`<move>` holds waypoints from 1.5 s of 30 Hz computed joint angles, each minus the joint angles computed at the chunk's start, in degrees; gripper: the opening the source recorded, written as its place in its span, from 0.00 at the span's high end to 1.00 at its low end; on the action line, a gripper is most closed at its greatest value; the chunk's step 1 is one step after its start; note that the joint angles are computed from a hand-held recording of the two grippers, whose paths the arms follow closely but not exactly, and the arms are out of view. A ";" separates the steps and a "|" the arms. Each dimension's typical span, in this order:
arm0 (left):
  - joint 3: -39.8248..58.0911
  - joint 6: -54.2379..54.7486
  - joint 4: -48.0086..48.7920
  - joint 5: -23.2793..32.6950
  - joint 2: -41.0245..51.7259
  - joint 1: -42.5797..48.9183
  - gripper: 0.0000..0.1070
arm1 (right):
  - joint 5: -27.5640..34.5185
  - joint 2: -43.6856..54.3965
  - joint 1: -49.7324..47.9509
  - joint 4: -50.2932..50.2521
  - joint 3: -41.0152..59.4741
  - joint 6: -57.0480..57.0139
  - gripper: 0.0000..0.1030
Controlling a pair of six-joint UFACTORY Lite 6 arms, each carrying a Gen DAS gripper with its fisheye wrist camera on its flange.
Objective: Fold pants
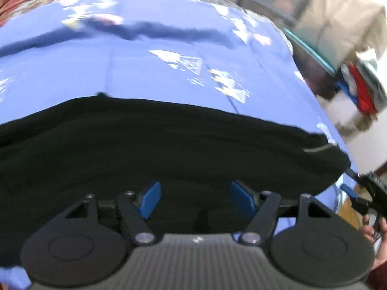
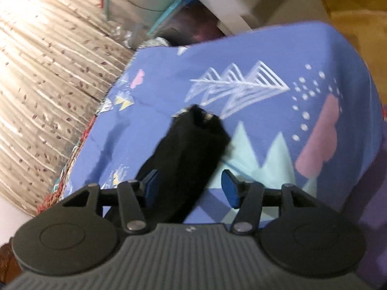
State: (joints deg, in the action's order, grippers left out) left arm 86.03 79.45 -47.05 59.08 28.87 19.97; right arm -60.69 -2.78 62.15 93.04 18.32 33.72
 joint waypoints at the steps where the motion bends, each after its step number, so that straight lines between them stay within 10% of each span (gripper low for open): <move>1: -2.05 -0.06 0.11 -1.87 -0.74 -1.49 0.38 | 1.07 1.42 -2.52 -3.33 -0.17 2.84 0.43; 12: -1.05 -10.75 7.26 -11.61 6.49 -7.75 0.49 | -0.55 2.04 -11.20 -18.58 -5.23 14.68 0.44; 16: 0.01 -10.68 7.06 -9.14 6.28 -5.28 0.74 | 2.92 -2.41 -13.14 -19.89 -4.17 7.03 0.78; 24: 10.21 -10.78 2.99 4.80 10.96 3.55 0.82 | 2.99 -0.41 -6.52 -12.35 16.09 -29.26 0.80; 31: 17.91 -8.02 3.07 12.94 15.29 11.80 0.82 | 19.03 29.88 -7.33 -0.88 55.21 -71.24 0.79; 34: 22.18 -8.17 3.92 15.65 18.14 14.97 0.82 | 19.84 44.61 -7.43 10.61 71.78 -89.22 0.68; 38: 31.02 -10.23 4.48 19.84 24.27 18.96 0.80 | 16.71 51.54 -6.72 23.01 84.80 -110.54 0.24; 45: 41.41 -12.14 3.03 24.95 32.03 21.97 0.79 | 15.19 42.90 -3.91 17.46 78.06 -103.01 0.25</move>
State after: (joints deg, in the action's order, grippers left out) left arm 127.45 67.32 -44.02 84.03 60.91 41.94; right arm -45.51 40.12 58.24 110.50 96.39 -69.30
